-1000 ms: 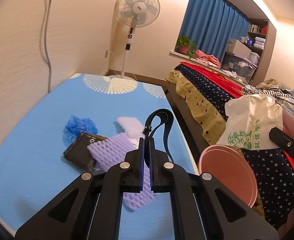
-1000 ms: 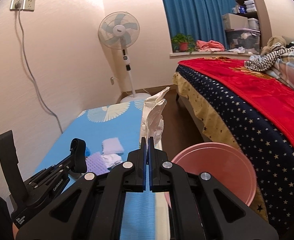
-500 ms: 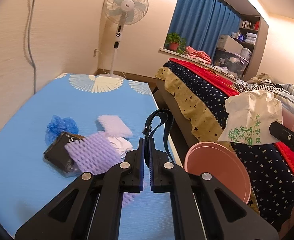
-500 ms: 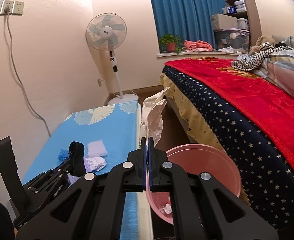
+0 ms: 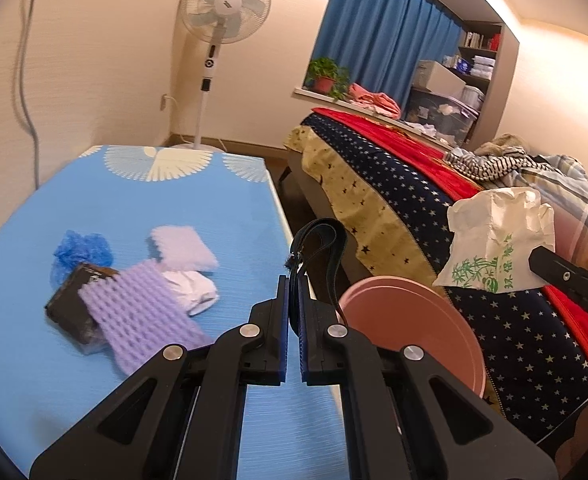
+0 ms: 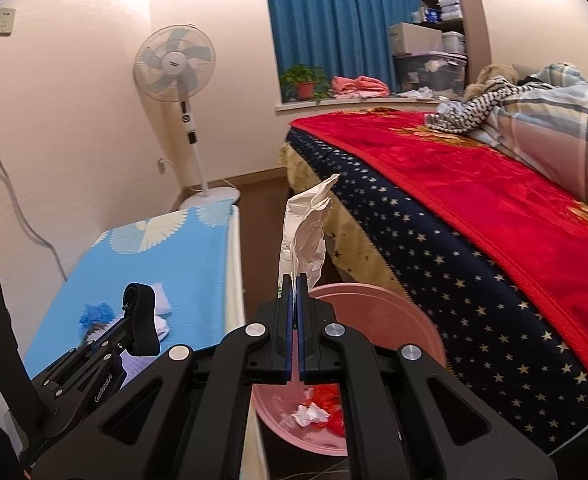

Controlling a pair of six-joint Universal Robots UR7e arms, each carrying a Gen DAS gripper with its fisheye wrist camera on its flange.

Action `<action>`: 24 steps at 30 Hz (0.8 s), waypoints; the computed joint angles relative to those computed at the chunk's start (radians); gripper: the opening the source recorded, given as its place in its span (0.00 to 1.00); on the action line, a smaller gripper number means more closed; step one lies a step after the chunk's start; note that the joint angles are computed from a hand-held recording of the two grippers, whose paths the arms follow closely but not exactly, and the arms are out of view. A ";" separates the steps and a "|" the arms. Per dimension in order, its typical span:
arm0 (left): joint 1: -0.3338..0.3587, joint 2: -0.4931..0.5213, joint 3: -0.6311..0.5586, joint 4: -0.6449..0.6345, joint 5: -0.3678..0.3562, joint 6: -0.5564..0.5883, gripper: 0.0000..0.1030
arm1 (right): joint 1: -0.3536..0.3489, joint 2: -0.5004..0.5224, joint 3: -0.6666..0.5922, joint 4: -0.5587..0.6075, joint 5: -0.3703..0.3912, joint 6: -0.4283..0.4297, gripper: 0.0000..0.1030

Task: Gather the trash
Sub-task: 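Lift and carry the paper bag and black strap over the pink bin, then open both tools over the pink bin to drop the bag and strap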

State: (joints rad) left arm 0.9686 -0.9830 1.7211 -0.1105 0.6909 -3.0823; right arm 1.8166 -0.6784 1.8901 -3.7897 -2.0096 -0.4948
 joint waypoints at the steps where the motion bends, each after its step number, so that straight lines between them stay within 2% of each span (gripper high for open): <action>1: 0.000 0.007 -0.005 0.002 0.007 0.000 0.04 | -0.003 0.000 0.000 -0.003 -0.007 0.002 0.02; 16: 0.031 0.132 -0.128 0.090 0.120 -0.013 0.04 | -0.029 0.018 -0.033 -0.032 -0.101 0.004 0.02; 24: 0.053 0.199 -0.201 0.157 0.188 -0.027 0.04 | -0.042 0.028 -0.054 -0.024 -0.126 0.008 0.02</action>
State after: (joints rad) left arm 1.0220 -0.7836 1.5201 0.0467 0.8787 -3.1092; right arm 1.7743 -0.6501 1.8361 -3.8142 -2.1358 -0.4870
